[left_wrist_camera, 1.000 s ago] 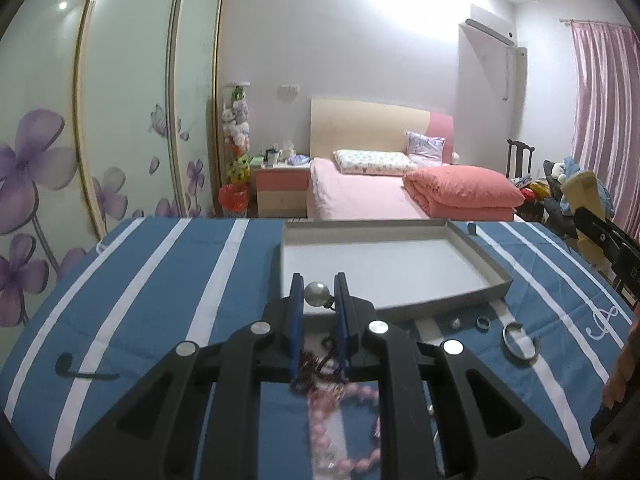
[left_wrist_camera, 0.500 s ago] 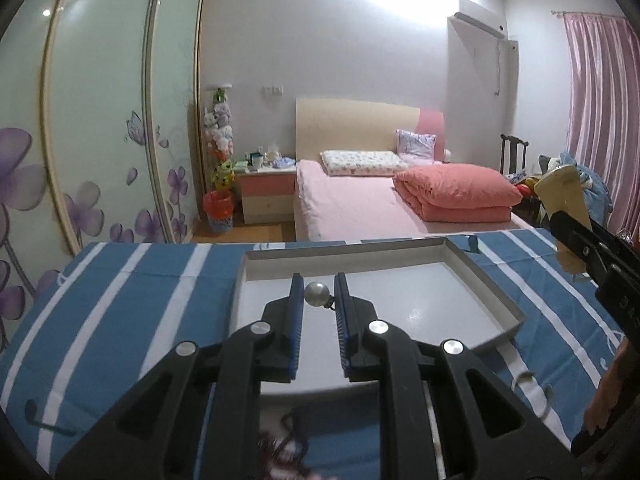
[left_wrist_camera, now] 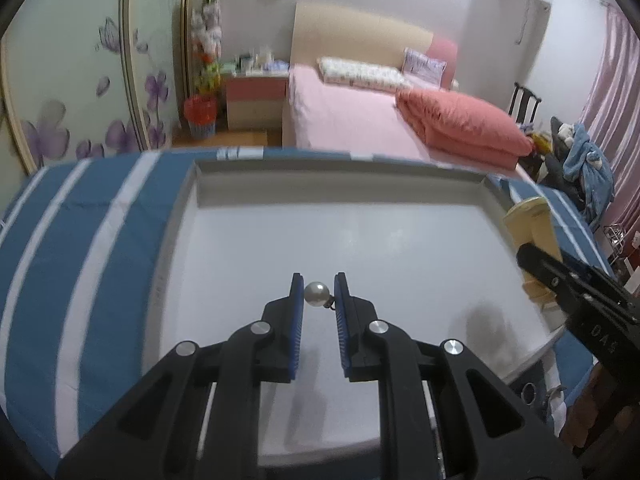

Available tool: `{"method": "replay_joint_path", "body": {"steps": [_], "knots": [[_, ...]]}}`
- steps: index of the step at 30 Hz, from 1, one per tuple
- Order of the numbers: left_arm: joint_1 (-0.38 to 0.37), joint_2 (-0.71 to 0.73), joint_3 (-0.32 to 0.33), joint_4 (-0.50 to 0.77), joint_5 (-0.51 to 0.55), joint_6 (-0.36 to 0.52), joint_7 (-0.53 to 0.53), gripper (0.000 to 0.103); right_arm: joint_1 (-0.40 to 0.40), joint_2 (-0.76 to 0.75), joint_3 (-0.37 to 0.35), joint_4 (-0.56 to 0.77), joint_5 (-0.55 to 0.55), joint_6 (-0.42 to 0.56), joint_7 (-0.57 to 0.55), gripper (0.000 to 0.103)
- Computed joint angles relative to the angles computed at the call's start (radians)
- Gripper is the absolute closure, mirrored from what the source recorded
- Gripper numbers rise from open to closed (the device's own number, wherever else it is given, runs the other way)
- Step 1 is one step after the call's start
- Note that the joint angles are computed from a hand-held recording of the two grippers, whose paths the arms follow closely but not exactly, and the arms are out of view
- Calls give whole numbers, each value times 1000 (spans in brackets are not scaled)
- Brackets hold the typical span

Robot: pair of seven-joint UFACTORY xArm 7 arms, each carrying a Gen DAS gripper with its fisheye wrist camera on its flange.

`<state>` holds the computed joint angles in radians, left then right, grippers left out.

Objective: Organize jewelry
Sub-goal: 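Carry the earring and watch into the grey tray and open both tools, then grasp the pink bead bracelet with the left tool while the right tool approaches the silver cuff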

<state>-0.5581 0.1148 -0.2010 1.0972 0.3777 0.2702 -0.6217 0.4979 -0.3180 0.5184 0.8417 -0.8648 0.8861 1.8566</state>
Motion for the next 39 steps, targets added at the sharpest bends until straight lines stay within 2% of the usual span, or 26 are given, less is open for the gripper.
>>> {"method": "replay_joint_path", "body": {"steps": [4, 6, 8, 9, 13, 17, 20, 24, 29, 31, 35, 37, 39], "knots": [[7, 29, -6, 16, -57, 21, 43, 86, 5, 24, -22, -2, 36, -32, -29, 60], [9, 31, -5, 15, -76, 18, 53, 80, 9, 25, -23, -2, 42, -32, -31, 56], [8, 21, -1, 4, -82, 10, 52, 69, 12, 7, -15, -9, 35, -30, -20, 49], [8, 10, 2, -8, -78, 2, 47, 69, 12, -2, -10, -9, 31, -21, -17, 45], [29, -60, -3, -69, -100, -33, 53, 69, 3, -44, 5, -13, 30, -13, -23, 45], [65, -173, -16, -163, -150, -65, 81, 68, 10, -101, 62, -15, 47, 26, 1, 45], [81, -281, -23, -254, -211, -75, 138, 64, 12, -125, 111, -4, 61, 59, 15, 45], [57, -457, -7, -410, -310, -84, 232, 54, 25, -135, 209, 28, 82, 130, 54, 45], [21, -655, -15, -582, -374, -57, 284, 43, 44, -95, 303, 69, 86, 213, 117, 45], [-4, -713, -22, -637, -392, -37, 294, 42, 59, -65, 338, 84, 79, 251, 160, 45], [-32, -743, -52, -684, -411, 0, 290, 42, 113, -24, 344, 81, 65, 263, 248, 45], [-19, -727, -78, -683, -400, 19, 274, 44, 138, -4, 341, 83, 56, 268, 283, 45], [-27, -703, -76, -676, -398, 33, 281, 50, 162, 12, 335, 86, 46, 281, 310, 45]]}}
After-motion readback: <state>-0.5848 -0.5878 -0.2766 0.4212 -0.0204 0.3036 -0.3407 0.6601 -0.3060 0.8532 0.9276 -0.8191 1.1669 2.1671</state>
